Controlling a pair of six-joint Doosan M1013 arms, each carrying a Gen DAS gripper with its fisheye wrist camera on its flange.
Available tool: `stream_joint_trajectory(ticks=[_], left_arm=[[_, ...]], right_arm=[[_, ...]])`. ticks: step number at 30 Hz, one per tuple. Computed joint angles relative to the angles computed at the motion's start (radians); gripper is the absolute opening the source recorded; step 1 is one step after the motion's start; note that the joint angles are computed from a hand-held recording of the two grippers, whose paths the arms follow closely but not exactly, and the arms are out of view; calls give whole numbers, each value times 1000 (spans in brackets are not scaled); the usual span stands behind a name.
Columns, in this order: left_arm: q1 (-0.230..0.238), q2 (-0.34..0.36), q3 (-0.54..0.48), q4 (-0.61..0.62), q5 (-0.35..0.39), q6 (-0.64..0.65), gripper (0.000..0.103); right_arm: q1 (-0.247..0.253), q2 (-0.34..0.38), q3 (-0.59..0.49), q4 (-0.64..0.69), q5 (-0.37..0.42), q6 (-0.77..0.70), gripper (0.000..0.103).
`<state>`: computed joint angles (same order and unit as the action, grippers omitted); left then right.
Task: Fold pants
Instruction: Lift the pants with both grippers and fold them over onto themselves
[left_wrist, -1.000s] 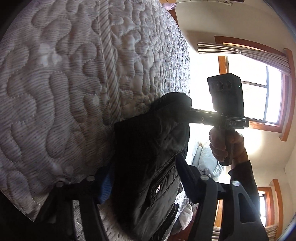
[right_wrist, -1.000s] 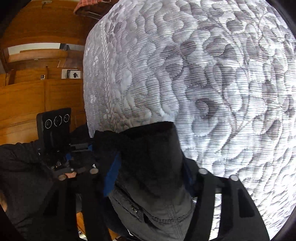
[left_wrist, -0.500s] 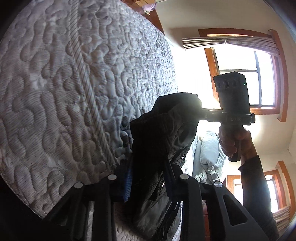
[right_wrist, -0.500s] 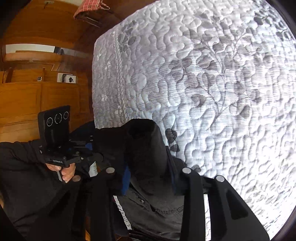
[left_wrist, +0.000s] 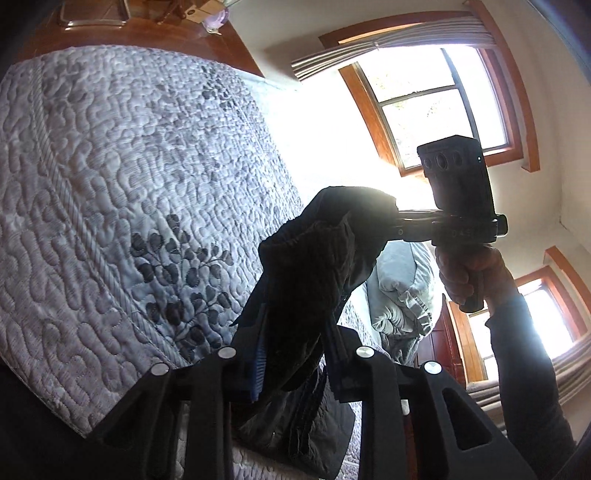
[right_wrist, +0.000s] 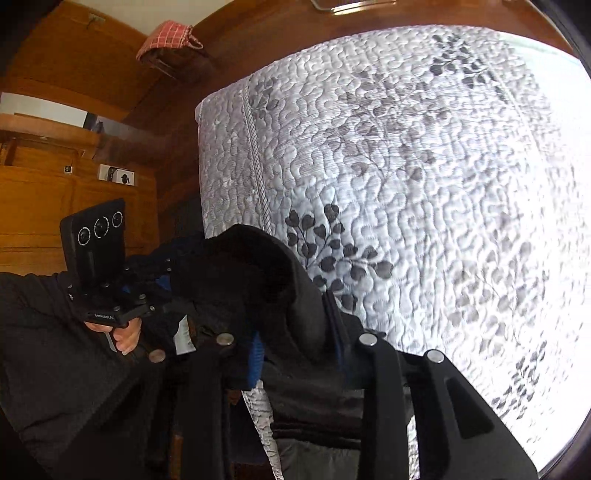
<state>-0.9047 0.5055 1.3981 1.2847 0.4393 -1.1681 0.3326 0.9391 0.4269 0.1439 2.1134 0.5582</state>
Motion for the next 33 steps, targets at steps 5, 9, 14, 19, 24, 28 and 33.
stream_joint_trajectory(ticks=[5, 9, 14, 19, 24, 28, 33], left_arm=[[-16, 7, -44, -57, 3, 125, 26], [-34, 11, -87, -122, 18, 252, 26], [-44, 24, -139, -184, 22, 383, 26], [-52, 43, -201, -267, 33, 539, 26], [-59, 64, -259, -337, 34, 670, 26], [-66, 79, -297, -374, 38, 740, 26], [-73, 99, -345, -438, 51, 843, 26]], right_arm=[[-23, -80, 100, -7, -70, -12, 26], [-44, -126, 145, -2, -105, -20, 26], [-67, -180, 204, 2, -155, -25, 25], [-94, -227, 252, 8, -196, -22, 24], [-124, -257, 271, 14, -213, -21, 23], [-144, -281, 295, 17, -232, -22, 23], [-165, -310, 331, 14, -256, -31, 21]])
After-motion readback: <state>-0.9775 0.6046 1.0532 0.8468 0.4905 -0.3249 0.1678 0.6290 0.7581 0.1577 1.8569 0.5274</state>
